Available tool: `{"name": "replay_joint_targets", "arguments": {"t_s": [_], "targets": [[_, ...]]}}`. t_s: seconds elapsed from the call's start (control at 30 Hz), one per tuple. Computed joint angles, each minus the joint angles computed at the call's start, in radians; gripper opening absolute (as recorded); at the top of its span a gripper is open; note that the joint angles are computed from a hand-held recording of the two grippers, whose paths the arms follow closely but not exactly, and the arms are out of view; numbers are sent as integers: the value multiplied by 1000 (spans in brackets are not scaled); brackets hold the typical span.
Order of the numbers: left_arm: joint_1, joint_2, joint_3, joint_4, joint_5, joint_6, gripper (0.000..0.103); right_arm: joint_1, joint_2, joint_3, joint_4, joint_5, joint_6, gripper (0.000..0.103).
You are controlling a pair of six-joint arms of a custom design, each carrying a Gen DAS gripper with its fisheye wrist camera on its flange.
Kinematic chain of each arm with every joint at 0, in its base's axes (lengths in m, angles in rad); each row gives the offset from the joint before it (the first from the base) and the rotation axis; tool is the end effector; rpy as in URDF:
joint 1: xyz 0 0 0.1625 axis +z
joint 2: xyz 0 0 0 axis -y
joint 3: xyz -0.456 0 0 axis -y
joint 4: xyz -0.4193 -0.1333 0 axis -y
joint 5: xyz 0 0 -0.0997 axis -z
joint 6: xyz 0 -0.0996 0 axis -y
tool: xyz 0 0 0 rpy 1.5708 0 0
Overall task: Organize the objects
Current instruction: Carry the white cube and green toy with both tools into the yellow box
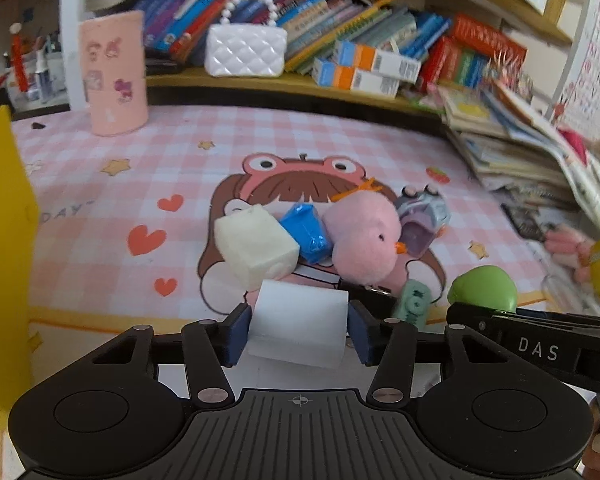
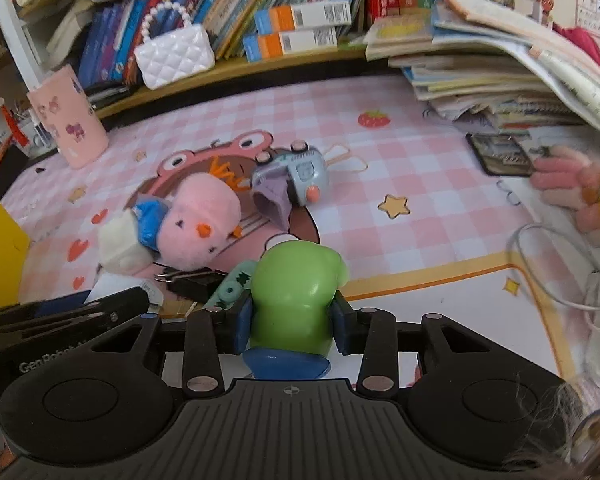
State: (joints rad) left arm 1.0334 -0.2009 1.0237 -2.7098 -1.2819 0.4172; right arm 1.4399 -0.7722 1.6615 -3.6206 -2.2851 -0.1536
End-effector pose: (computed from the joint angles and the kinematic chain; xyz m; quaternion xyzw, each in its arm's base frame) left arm -0.2995 -0.8185 -0.1136 0.4288 0.8784 -0.1641 0.1325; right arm -0.0238 -0.7025 0.2164 -0.1828 -0.7857 0.4670 0.3623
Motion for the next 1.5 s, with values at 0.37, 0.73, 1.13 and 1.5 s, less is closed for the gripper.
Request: {"name": "replay_joint_targets", "arguments": {"t_s": [0.37,0.73,1.13,1.5], "targets": [[16,-211,324,-178,4,-30,50,83,17,111,-144,-58,-41,36],[67,-378,526,-271,46,-52,50,169,97,113,-122,-58,-81,36],[128,-518,647,-319,68,-22,50,267,206,66,-62,-69,-61,36],[175,-605,706,-341,77,18,50,329,293,14,-39,-69,-31,36]]}}
